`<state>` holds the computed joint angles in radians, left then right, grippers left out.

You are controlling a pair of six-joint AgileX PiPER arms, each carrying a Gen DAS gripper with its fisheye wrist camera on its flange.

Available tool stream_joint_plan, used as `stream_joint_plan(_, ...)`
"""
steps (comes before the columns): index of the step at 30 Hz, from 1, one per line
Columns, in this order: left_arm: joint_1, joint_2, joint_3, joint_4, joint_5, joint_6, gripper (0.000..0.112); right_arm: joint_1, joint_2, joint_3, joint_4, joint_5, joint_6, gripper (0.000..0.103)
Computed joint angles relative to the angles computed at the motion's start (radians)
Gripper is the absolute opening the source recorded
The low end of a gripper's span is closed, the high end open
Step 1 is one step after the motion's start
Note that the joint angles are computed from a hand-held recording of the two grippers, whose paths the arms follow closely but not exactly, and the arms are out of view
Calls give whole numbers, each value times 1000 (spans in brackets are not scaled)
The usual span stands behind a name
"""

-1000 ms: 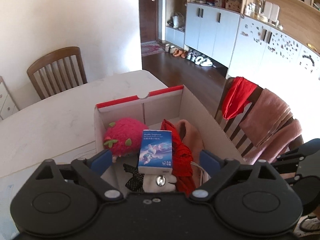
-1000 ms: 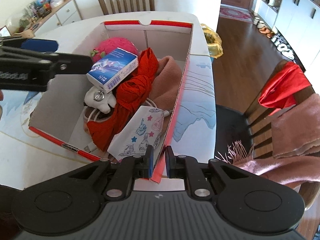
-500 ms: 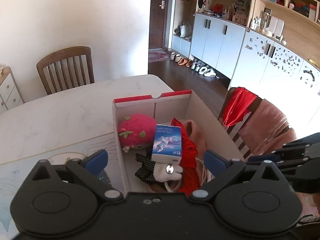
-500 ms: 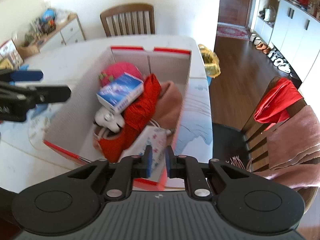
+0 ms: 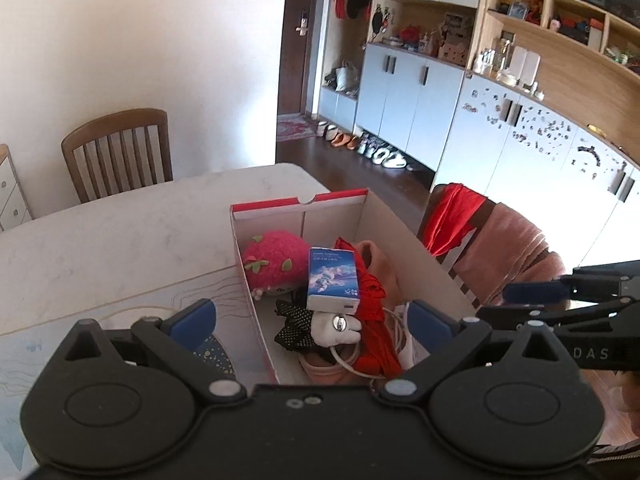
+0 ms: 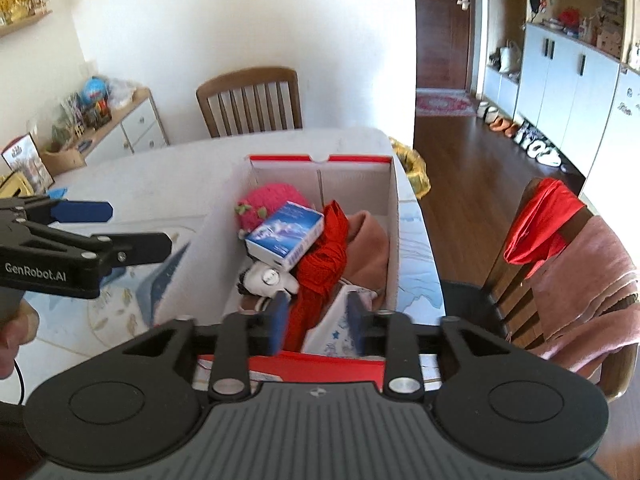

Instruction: Organize objects

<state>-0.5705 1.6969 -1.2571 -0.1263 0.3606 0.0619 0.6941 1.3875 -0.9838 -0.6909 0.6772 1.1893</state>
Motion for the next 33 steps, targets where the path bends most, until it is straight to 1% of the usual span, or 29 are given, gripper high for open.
stream_joint_plan(1,4,-13,16,-27,-7,31,101,25,-4,2,-37,15,46,54)
stream_joint_plan(3,13,-37,45,-87,-17,91,101,67,-6,5,-98,40,129,62)
stream_joint_plan(5,28,-55,66,-165,-17,167,102,103,-12,8,-143,62,195,63)
stream_joint_plan(8,40,-83,104,-233,-26,235,102,153,-12,10,-203,102,289,69)
stream_joint_plan(12,54,-122,160,-338,-53,338,102,219,-16,22,-287,146,401,84)
stream_joint_plan(14,58,-137,181,-377,-66,378,102,262,-12,26,-341,181,466,86)
stream_joint_plan(16,68,-152,200,-447,-69,451,102,298,-3,23,-375,216,502,95)
stream_joint_plan(20,76,-177,232,-529,-72,543,102,359,1,27,-420,259,552,97)
stream_joint_plan(24,79,-205,267,-598,-81,630,102,385,6,26,-430,300,605,99)
stream_joint_plan(27,82,-222,285,-622,-82,658,102,411,6,31,-427,336,636,99)
stream_joint_plan(33,88,-234,297,-687,-70,738,102,445,26,21,-428,374,659,99)
